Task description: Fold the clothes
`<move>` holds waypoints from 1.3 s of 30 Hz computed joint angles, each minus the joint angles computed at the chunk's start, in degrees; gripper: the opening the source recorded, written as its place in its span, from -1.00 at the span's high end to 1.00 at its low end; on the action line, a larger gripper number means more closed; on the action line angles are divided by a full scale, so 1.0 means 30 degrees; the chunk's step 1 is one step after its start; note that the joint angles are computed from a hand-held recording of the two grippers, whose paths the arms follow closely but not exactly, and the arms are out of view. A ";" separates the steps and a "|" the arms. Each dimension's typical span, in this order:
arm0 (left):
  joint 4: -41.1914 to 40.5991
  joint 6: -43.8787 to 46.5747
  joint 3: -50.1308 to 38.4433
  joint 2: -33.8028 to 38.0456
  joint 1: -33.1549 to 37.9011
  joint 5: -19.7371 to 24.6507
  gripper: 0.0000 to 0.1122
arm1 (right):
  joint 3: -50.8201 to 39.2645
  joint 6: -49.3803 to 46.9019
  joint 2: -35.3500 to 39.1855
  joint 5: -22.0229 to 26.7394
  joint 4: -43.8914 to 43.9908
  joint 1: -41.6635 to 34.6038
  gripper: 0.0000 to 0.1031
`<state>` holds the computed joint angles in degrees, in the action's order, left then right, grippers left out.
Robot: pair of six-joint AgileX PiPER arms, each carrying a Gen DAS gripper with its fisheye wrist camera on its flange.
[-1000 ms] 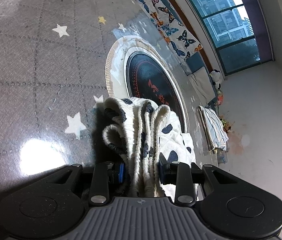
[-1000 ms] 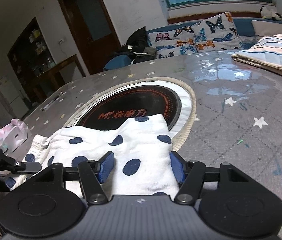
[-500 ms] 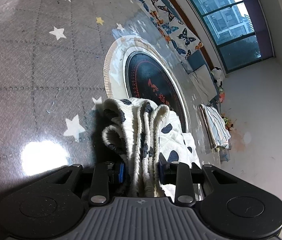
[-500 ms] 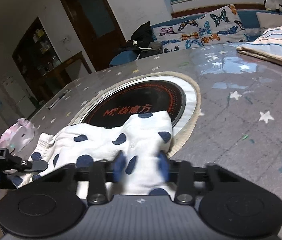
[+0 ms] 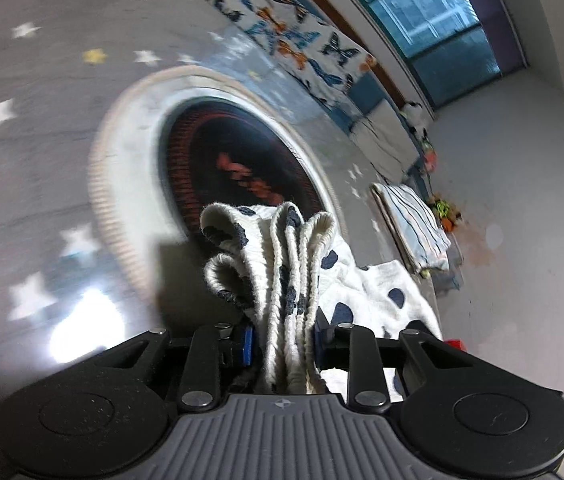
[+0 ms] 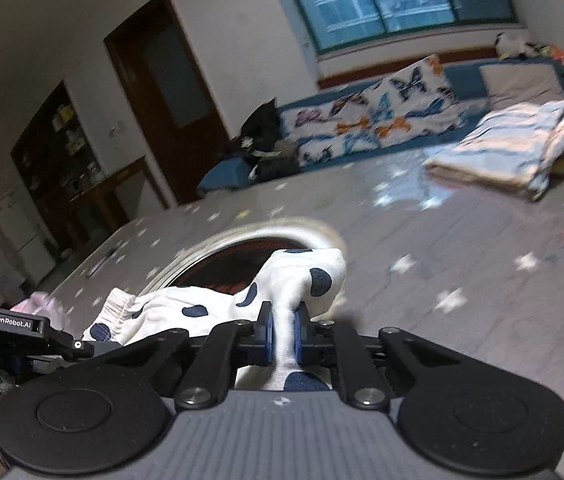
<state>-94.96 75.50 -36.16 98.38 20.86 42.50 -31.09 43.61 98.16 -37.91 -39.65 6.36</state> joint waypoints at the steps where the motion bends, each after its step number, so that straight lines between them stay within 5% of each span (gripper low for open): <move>1: -0.0096 -0.0210 -0.0450 0.0141 -0.0654 -0.0283 0.50 | -0.0055 0.0032 -0.0121 0.0092 -0.0106 -0.0378 0.83; 9: 0.0805 -0.2757 -0.5104 0.2235 -0.4841 -0.2177 0.49 | -0.1041 0.0753 -0.0286 0.0709 -0.1385 -0.3363 0.83; 22: 0.2333 -0.5572 -1.0356 0.6418 -0.7806 -0.3550 0.49 | -0.3805 0.1464 0.2547 0.1540 -0.2457 -0.5827 0.83; 27: 0.3111 -0.6136 -1.0819 0.6996 -0.8072 -0.4074 0.40 | -0.4527 0.2141 0.3820 0.1759 -0.2907 -0.6080 0.80; 33: 0.3185 -0.5793 -1.0151 0.6208 -0.7699 -0.4356 0.14 | -0.4346 0.2298 0.3617 0.2291 -0.3189 -0.6269 0.52; 39: 0.1493 -0.3465 -0.9282 0.4647 -0.7509 -0.5325 0.17 | -0.3773 0.1849 0.2262 0.2374 -0.3193 -0.6480 0.51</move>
